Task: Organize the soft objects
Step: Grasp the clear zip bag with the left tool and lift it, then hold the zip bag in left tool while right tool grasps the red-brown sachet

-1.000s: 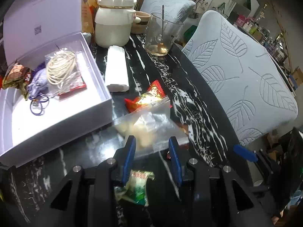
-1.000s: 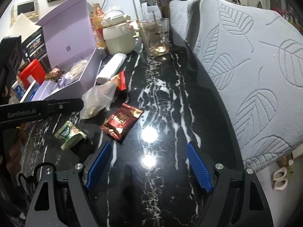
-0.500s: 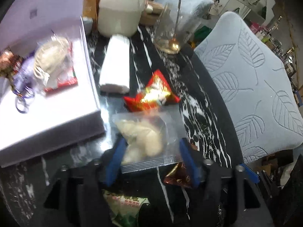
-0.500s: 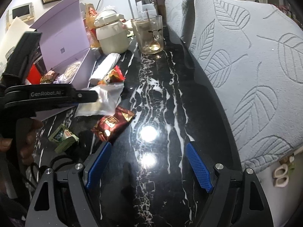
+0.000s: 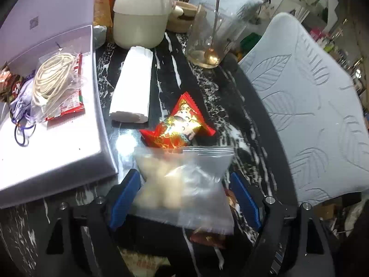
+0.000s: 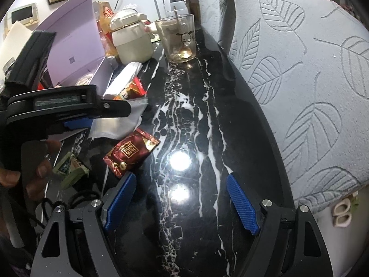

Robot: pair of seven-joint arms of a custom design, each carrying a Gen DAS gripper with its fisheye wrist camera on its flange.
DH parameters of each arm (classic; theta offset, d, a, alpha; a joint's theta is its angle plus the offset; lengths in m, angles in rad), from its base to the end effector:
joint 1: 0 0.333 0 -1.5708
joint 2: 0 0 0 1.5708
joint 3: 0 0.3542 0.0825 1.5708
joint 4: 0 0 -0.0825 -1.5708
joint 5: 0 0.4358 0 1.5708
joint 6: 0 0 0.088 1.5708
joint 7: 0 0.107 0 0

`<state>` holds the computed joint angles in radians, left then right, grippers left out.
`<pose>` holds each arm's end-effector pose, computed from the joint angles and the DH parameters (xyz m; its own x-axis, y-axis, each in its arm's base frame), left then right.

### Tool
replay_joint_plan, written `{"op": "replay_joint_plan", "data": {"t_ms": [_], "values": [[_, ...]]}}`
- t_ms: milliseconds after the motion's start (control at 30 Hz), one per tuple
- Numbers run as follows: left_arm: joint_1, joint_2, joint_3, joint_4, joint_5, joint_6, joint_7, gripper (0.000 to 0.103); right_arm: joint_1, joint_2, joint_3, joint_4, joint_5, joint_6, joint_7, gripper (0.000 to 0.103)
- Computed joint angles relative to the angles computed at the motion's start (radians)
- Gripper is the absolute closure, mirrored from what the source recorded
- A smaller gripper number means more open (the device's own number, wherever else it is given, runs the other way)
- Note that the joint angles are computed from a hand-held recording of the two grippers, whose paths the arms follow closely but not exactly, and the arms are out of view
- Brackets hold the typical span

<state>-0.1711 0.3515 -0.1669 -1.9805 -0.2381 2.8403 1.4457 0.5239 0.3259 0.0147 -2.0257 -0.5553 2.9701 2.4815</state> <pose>0.6667 -0.2129 0.3470 -0.0440 -0.9584 0.2821 -0.9011 -0.0839 -0.4255 0.5704 0.3822 0.3507 0.1901 -0.9703 -0.1497 -0.8080 -0.0681 -0.5852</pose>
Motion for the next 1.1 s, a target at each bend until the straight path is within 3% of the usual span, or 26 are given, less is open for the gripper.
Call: {"op": "replay_joint_plan", "data": {"t_ms": [67, 200, 233, 267, 400, 567, 700, 867, 967, 1033, 1100], "values": [[-0.002, 0.023, 0.007, 0.031, 0.003, -0.042, -0.018, 0.022, -0.005, 0.001, 0.006, 0.000, 0.007, 0.005, -0.008, 0.021], [-0.056, 0.026, 0.065, 0.026, 0.111, -0.009, -0.072, 0.022, -0.012, -0.001, 0.012, -0.004, 0.030, 0.017, -0.024, 0.021], [-0.050, 0.027, 0.058, 0.020, 0.122, 0.007, -0.055, 0.025, -0.007, -0.001, 0.007, -0.004, 0.027, 0.018, -0.020, 0.021], [-0.045, 0.025, 0.053, 0.007, 0.128, 0.038, -0.038, 0.037, -0.004, -0.001, 0.004, -0.004, 0.026, 0.019, -0.018, 0.021], [0.032, 0.011, -0.037, -0.021, 0.038, 0.062, 0.095, 0.039, -0.010, 0.003, 0.010, -0.001, 0.041, 0.025, -0.024, 0.021], [0.031, -0.074, -0.041, -0.114, -0.015, 0.117, 0.154, 0.039, -0.005, 0.013, 0.011, 0.017, 0.054, 0.016, -0.034, 0.023], [0.000, -0.148, 0.007, -0.197, 0.017, 0.164, 0.116, 0.039, 0.010, 0.035, 0.012, 0.050, 0.050, -0.014, -0.043, 0.029], [-0.018, -0.231, 0.059, -0.301, 0.078, 0.245, 0.021, 0.039, -0.021, 0.079, 0.070, 0.098, 0.135, -0.035, -0.102, 0.030], [-0.034, -0.279, 0.101, -0.358, 0.172, 0.282, -0.083, 0.039, 0.014, 0.100, 0.041, 0.132, 0.139, -0.042, -0.067, 0.030], [-0.018, -0.298, 0.098, -0.383, 0.203, 0.297, -0.114, 0.039, 0.021, 0.117, 0.038, 0.155, 0.145, -0.043, -0.054, 0.030], [0.019, -0.312, 0.062, -0.403, 0.144, 0.309, -0.070, 0.039, 0.054, 0.135, 0.004, 0.181, 0.132, -0.040, -0.005, 0.037]]}}
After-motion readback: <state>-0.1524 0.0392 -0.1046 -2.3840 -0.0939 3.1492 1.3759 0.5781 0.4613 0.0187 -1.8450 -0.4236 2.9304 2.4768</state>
